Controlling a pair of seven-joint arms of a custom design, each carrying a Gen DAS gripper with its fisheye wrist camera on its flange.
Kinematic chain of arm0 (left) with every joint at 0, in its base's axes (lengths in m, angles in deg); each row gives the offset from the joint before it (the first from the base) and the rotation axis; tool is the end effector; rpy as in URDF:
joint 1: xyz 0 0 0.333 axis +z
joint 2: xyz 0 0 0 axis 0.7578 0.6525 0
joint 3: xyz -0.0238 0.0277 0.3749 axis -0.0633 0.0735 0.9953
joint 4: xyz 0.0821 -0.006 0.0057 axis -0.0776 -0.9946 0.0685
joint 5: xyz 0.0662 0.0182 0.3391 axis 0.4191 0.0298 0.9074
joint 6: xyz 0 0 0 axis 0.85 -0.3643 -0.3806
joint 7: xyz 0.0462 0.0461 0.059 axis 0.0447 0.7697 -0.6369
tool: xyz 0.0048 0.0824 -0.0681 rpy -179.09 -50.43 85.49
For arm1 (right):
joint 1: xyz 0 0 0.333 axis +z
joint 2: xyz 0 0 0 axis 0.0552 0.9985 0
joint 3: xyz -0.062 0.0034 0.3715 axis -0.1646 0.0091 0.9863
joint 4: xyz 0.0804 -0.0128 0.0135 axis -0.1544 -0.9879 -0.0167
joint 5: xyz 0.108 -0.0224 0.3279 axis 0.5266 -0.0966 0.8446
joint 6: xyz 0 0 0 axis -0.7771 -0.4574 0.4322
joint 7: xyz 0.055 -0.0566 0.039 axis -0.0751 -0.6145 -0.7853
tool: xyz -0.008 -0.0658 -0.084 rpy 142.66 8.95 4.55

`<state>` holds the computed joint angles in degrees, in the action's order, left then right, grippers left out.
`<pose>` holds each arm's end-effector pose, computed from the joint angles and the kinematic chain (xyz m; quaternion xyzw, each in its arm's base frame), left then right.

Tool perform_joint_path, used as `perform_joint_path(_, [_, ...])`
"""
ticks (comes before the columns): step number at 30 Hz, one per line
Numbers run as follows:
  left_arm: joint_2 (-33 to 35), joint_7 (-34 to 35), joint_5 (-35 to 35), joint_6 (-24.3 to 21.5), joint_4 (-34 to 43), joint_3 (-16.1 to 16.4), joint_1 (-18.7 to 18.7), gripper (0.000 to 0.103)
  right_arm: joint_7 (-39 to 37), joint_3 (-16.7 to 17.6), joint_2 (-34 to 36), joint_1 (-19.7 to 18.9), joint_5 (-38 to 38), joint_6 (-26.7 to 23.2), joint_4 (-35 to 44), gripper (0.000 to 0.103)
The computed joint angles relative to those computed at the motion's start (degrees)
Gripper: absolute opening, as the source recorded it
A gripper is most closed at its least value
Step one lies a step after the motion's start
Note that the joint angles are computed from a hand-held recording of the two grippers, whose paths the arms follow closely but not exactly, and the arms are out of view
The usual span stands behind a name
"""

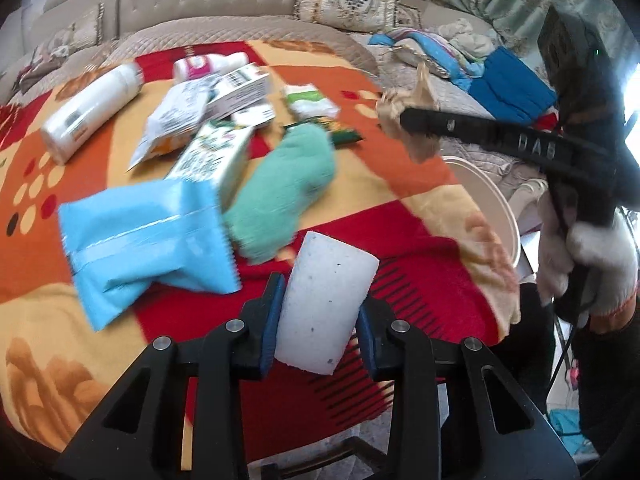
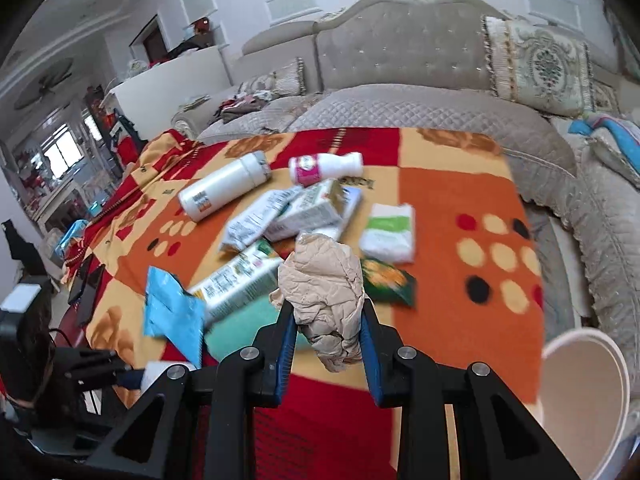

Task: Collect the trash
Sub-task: 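Carry sponge and beige cloth over the bin and open both grippers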

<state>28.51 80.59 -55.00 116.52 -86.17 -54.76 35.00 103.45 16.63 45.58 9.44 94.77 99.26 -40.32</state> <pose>0.5810 -0.2716 0.4234 -0.6563 0.6841 -0.2969 0.1144 0.7321 0.1691 0.4562 -0.8059 0.4537 -0.0692 0.3741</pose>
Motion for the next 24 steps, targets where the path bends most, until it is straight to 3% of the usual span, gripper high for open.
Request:
perform_joint_path(12, [6.8, 1.5, 0.5, -6.7, 13.7, -1.1, -4.3, 0.031, -3.1, -0.8, -4.6, -5.0, 5.6, 3.7, -8.9, 0.029])
perform_joint_path(24, [19.3, 9.7, -4.6, -15.4, 35.9, -5.6, -7.1, 0.031, -0.1, -4.8, -5.5, -9.1, 5.4, 5.7, -12.5, 0.029])
